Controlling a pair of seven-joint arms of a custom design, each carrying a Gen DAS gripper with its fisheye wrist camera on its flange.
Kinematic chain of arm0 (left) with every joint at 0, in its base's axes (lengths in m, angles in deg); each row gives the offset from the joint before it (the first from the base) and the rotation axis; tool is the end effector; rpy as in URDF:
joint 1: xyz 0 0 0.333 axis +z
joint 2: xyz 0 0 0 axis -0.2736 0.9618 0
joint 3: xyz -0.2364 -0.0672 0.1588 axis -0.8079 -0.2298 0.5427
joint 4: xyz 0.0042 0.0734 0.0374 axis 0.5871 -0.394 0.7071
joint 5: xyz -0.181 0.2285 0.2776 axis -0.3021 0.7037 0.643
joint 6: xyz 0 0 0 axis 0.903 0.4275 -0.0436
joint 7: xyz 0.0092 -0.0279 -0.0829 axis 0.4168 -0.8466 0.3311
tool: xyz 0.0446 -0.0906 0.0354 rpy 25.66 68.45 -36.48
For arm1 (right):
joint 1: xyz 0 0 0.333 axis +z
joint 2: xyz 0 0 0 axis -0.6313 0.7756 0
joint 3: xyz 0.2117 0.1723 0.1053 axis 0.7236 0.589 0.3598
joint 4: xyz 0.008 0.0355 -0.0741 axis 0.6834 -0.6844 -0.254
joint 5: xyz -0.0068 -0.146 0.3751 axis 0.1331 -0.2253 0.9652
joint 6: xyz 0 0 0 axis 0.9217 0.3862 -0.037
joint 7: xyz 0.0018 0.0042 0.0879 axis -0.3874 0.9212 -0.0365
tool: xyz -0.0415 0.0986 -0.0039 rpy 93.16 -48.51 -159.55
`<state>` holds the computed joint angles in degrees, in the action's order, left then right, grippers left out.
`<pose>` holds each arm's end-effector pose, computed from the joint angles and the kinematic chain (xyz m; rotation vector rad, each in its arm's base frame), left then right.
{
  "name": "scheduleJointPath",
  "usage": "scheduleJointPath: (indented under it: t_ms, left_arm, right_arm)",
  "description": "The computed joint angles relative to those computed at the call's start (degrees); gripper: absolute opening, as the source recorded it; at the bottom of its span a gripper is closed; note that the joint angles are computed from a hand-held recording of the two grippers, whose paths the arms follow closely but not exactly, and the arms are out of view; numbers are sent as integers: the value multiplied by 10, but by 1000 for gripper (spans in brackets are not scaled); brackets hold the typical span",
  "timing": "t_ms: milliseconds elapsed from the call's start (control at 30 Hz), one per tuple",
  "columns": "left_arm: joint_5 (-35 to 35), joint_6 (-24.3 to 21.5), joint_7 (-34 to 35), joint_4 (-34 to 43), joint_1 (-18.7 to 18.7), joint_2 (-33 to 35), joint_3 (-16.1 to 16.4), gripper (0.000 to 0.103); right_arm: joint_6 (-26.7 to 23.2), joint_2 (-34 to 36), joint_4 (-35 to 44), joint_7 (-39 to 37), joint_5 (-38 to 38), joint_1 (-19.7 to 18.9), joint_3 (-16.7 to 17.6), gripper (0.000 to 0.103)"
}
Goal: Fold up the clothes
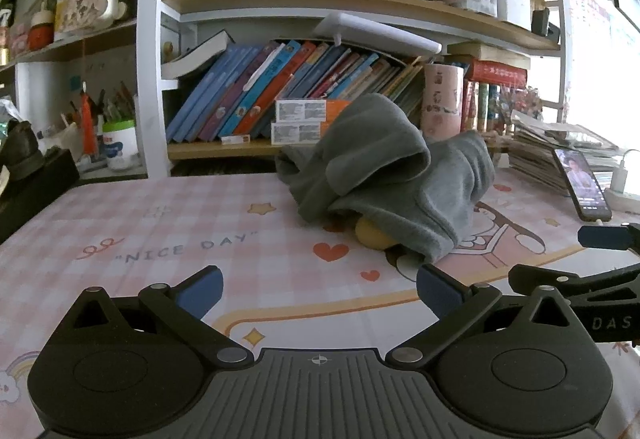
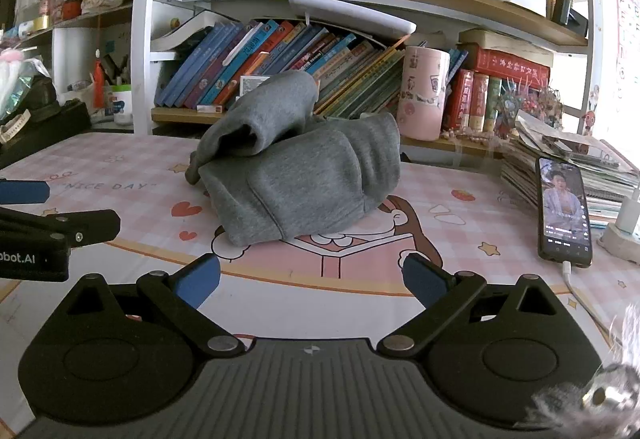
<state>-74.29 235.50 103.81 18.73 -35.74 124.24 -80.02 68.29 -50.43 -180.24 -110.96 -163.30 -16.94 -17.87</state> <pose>0.7319 -0.3953 0.3461 -0.9949 2.0612 -1.3625 0.6063 0.2250 0.3312 -1.2931 1.8418 -1.2371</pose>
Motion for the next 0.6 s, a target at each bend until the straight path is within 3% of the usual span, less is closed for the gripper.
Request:
scheduleJointPath:
  t_ms: [267,400,500,600]
  left_arm:
    - [-4,-9,18,23,1,15,-13,103]
    - [-9,8,36,-9,15,3,-28,103]
    - [-11,-10,7,17,-2,9,0,103]
    - [-10,-10,1,18,-5,9,6,103]
  right_arm:
    - [-2,0,0,2,-3,-1,-1,99]
    - [-4,3,2,0,0,1,0,99]
    - [-2,2,2,0,-2,0,-1,99]
    - [1,1,0,2,-3,-1,-2,99]
